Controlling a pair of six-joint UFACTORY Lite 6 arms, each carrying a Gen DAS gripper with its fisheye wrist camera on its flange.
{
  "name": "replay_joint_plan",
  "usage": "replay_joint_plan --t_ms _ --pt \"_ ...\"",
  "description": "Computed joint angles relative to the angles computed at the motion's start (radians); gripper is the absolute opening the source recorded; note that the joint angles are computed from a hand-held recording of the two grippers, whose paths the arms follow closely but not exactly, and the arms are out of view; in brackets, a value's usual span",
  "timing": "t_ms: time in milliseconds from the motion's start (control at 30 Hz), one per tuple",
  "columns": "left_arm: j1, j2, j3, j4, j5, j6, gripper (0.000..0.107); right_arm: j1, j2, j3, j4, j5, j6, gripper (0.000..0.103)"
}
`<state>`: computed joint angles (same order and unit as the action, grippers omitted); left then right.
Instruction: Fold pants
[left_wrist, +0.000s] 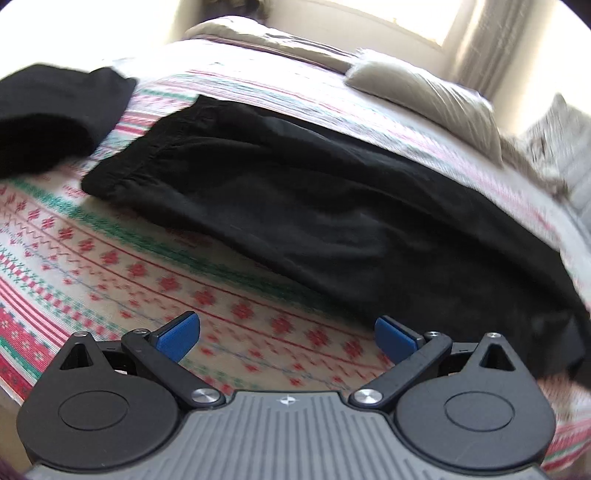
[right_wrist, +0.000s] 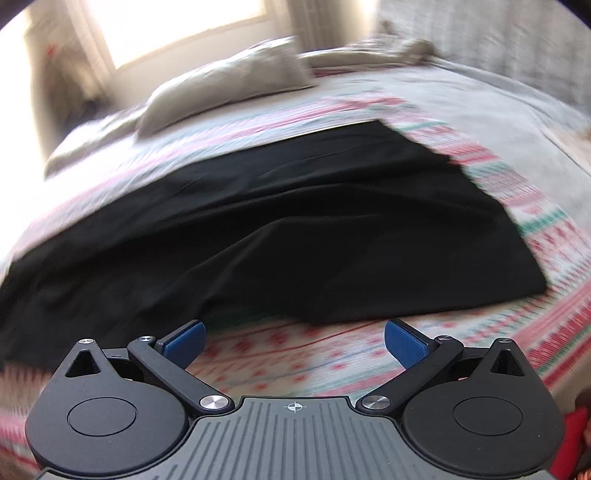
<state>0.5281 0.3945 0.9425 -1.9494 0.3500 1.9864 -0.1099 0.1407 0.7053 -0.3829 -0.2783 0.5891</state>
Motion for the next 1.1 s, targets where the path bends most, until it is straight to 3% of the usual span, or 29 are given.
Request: replay_joint_plan --t_ms 100,233,367,533,633,700,833,933,967,1067,1100 --pt "0.073 0.061 0.073 0.11 0.044 -0.106 0.098 -0.137 0.019 0.022 -0.277 -0.021 0.281 0.103" --pt "0.188 0.207 0.25 0.346 0.147 -0.357 0.084 -0.307 0.102 0.068 -0.591 -0.11 0.608 0.102" --pt "0.256 0.321 0.371 0.367 0.234 -0.445 0.074 -0.434 0.227 0.12 -0.767 -0.25 0.838 0.097" --pt "0.266 0.41 0.469 0.317 0.27 -0.468 0.059 -0.497 0.305 0.171 -0.721 -0.337 0.836 0.087" --pt "0.277 0.44 0.506 0.3 0.294 -0.483 0.052 -0.516 0.363 0.204 -0.647 -0.362 0.814 0.074" --pt "0.299 0.44 0.5 0.296 0.323 -0.484 0.049 -0.528 0.394 0.216 -0.596 -0.391 0.799 0.065" --pt "0.311 0.436 0.48 0.273 0.367 -0.489 0.048 -0.555 0.459 0.268 -0.553 -0.433 0.82 0.058" --pt "0.301 0.447 0.493 0.25 0.357 -0.479 0.045 -0.547 0.472 0.272 -0.473 -0.426 0.773 0.042" --pt "0.294 0.449 0.495 0.241 0.343 -0.47 0.041 -0.545 0.469 0.265 -0.446 -0.421 0.75 0.034" --pt "0.274 0.47 0.524 0.244 0.312 -0.475 0.003 -0.52 0.464 0.267 -0.351 -0.366 0.657 0.012" --pt "0.271 0.47 0.525 0.24 0.311 -0.473 0.0 -0.509 0.458 0.268 -0.318 -0.345 0.616 0.006"
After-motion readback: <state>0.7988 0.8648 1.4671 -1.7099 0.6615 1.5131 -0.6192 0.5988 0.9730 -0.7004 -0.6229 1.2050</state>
